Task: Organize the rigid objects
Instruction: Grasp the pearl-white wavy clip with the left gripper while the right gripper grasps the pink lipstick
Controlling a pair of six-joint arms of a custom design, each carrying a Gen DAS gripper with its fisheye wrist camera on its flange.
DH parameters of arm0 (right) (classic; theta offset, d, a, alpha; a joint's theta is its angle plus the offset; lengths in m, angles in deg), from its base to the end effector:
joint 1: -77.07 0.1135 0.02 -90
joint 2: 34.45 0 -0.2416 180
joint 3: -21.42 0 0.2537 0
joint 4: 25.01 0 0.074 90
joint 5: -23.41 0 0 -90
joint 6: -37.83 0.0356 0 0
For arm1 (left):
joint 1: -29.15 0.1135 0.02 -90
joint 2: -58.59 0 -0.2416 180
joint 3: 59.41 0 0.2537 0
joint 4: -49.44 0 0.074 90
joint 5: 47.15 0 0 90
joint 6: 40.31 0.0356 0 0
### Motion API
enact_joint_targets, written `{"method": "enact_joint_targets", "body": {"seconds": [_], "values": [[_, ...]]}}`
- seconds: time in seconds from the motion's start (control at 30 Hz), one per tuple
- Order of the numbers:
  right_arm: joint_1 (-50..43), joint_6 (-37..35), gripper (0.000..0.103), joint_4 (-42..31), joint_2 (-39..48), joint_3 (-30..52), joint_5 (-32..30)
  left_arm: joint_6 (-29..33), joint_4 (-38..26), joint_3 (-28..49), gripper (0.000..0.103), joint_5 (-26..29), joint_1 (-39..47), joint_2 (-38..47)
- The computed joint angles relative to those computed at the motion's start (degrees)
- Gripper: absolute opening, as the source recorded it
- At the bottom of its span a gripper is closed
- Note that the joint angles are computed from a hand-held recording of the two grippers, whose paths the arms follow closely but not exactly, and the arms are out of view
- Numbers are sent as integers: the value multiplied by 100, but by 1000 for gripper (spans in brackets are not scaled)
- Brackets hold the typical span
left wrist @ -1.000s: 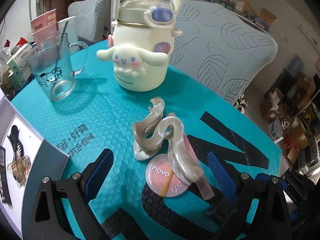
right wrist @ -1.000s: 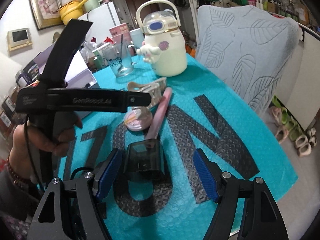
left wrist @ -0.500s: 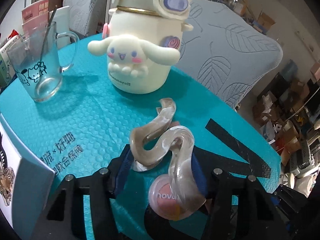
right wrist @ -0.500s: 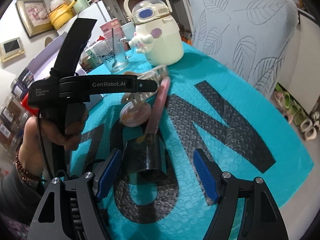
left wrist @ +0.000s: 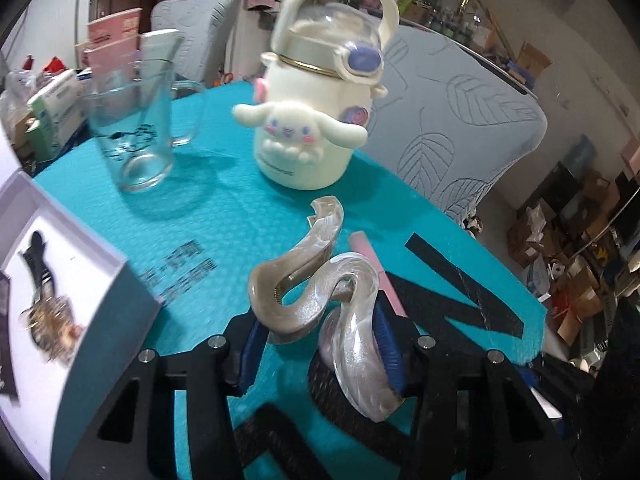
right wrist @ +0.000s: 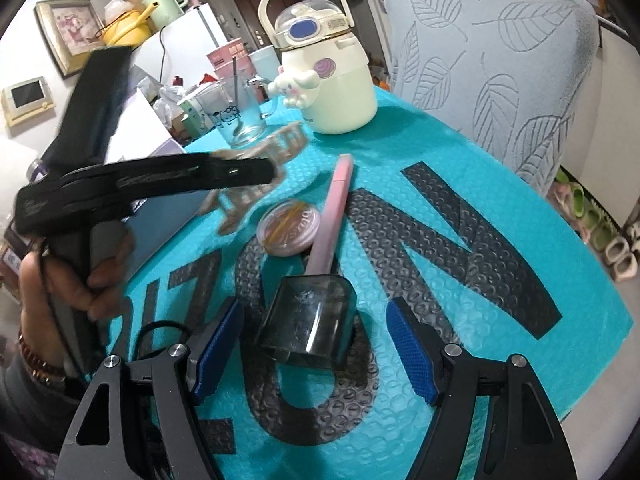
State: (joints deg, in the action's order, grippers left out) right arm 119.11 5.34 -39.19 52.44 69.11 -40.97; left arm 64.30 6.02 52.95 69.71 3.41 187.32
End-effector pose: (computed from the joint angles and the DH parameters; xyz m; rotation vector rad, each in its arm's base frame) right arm 0.2084 0.1672 0.1092 0.4995 2.3422 0.2527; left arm 0.4144 -0.2176 0.1391 1.0470 2.3669 -0.6814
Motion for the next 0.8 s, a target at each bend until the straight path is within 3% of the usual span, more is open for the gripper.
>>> {"method": "enact_joint_targets", "body": {"seconds": [0.13,0.33,0.4,0.8], "values": [[-158,-209,74,-137,211,290,22,-67,146,-420,49,-42,157,-334],[-512,-421,60,-502,414,695,-53,-217,525,-1073,49,-251,327,-810],[-617,-452,51,-712,523,841,-7,-265,707,-1303,49,-380,333,-975],[-1397,-1202,44,-740,1212,1439,-827,-200,765,-1370,49,-398,199,-988]]}}
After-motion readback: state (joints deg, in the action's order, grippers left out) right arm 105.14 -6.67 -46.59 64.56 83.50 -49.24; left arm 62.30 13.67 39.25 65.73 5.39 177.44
